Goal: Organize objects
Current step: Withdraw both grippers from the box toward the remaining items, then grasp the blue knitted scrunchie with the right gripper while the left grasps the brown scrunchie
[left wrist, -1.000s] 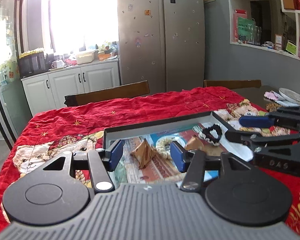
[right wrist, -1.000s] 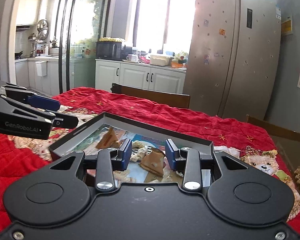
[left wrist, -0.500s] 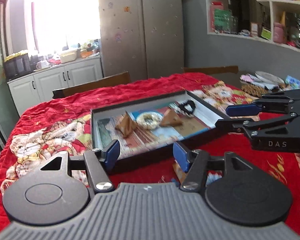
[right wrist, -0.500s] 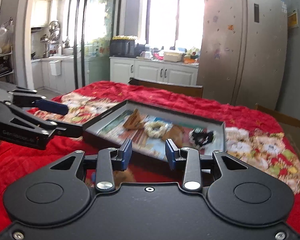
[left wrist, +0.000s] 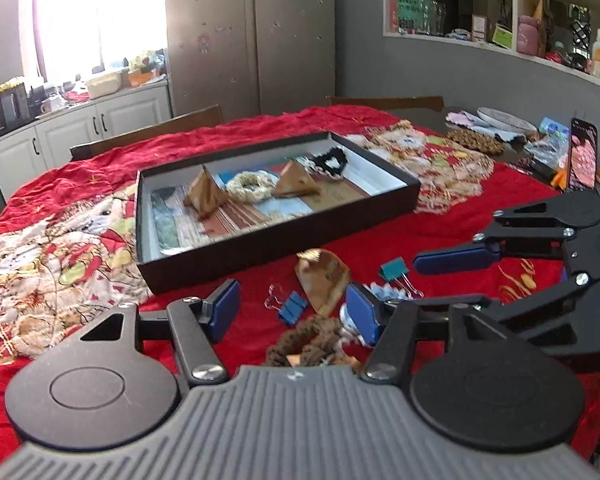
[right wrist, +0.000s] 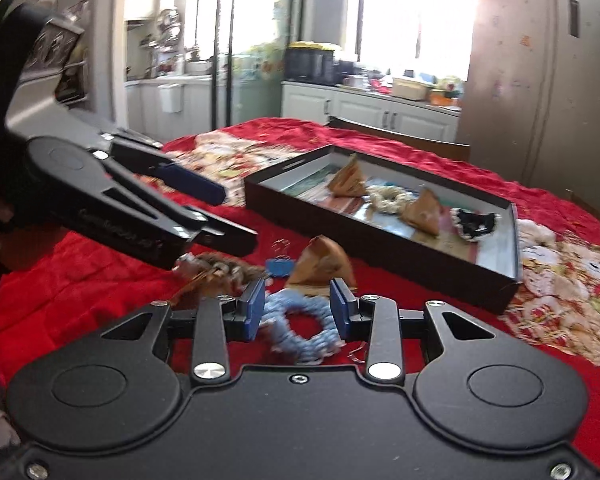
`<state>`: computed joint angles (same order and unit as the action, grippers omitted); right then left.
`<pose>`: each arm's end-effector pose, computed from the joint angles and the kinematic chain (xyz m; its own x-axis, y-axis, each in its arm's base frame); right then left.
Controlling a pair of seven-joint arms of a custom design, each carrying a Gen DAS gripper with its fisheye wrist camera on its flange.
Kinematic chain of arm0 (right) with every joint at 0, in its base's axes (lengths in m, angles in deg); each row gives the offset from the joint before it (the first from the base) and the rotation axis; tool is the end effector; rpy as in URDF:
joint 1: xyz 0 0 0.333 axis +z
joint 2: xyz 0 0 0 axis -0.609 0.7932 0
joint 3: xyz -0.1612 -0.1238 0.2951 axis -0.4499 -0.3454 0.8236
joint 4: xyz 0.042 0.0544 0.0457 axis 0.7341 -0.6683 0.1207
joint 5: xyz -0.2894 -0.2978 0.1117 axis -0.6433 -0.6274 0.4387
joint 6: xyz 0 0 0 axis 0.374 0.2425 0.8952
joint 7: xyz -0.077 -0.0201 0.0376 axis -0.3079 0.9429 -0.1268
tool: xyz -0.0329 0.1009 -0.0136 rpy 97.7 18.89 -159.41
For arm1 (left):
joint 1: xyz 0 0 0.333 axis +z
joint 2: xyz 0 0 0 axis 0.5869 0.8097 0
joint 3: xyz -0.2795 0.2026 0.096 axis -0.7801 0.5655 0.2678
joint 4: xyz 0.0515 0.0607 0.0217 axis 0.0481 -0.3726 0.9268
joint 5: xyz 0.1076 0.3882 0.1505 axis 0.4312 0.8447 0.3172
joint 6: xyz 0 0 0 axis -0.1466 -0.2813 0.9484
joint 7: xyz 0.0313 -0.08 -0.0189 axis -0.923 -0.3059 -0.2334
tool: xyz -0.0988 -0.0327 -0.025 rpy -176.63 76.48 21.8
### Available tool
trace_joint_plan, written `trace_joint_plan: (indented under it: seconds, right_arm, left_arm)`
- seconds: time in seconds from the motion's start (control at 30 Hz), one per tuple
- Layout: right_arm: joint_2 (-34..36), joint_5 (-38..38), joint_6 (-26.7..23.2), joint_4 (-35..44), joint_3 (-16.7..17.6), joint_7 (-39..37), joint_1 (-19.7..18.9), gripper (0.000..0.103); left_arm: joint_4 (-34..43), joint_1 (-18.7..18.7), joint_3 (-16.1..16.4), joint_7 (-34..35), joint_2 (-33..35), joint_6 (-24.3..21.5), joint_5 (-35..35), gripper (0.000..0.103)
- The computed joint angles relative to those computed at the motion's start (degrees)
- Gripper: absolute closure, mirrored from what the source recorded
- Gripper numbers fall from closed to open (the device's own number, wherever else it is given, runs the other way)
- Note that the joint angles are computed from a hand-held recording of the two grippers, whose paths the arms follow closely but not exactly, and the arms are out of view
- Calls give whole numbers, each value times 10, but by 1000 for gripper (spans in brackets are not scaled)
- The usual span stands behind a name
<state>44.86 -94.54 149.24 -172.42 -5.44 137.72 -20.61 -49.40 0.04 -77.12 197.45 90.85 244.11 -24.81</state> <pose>0.4814 0.2530 0.3534 0.6066 -0.7921 0.0683 -0.3715 -0.3583 -0.8565 0.5290 -0.3305 0.3707 -0.4245 -0.9050 -0.0276 -0.5086 0.2636 -0.8196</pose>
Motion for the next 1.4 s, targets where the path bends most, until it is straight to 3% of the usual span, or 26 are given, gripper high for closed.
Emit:
trace_joint_plan:
  seconds: [0.37, 0.5, 0.63, 0.8, 0.93, 1.03, 1.2, 1.4]
  right_arm:
    - [11, 0, -27, 6, 3, -33, 8, 73]
    - [18, 56, -34, 10, -9, -95, 36, 73]
    - [24, 96, -42, 13, -12, -139, 53, 78]
    - [31, 141, -40, 17, -17, -184, 71, 79]
    - [33, 150, -42, 19, -13, -192, 68, 80]
    - [35, 156, -41, 20, -12, -199, 70, 80]
    - [42, 153, -43, 28, -8, -194, 64, 80]
    - [41, 132, -47, 29, 0, -159, 46, 88]
  left_arm:
    - [-10, 14, -6, -36, -1, -27, 68, 31]
    - [-4, -22, 30, -31, 3, -45, 60, 32]
    - [-2, -25, 40, -52, 5, -60, 81, 39]
    - [5, -63, 87, -77, 11, -84, 94, 55]
    - [5, -53, 83, -108, 12, -94, 127, 64]
    - [5, -67, 101, -129, 14, -93, 141, 69]
    - [1, -41, 81, -167, 10, -85, 175, 76]
    - [-3, -29, 71, -184, 9, -77, 191, 80]
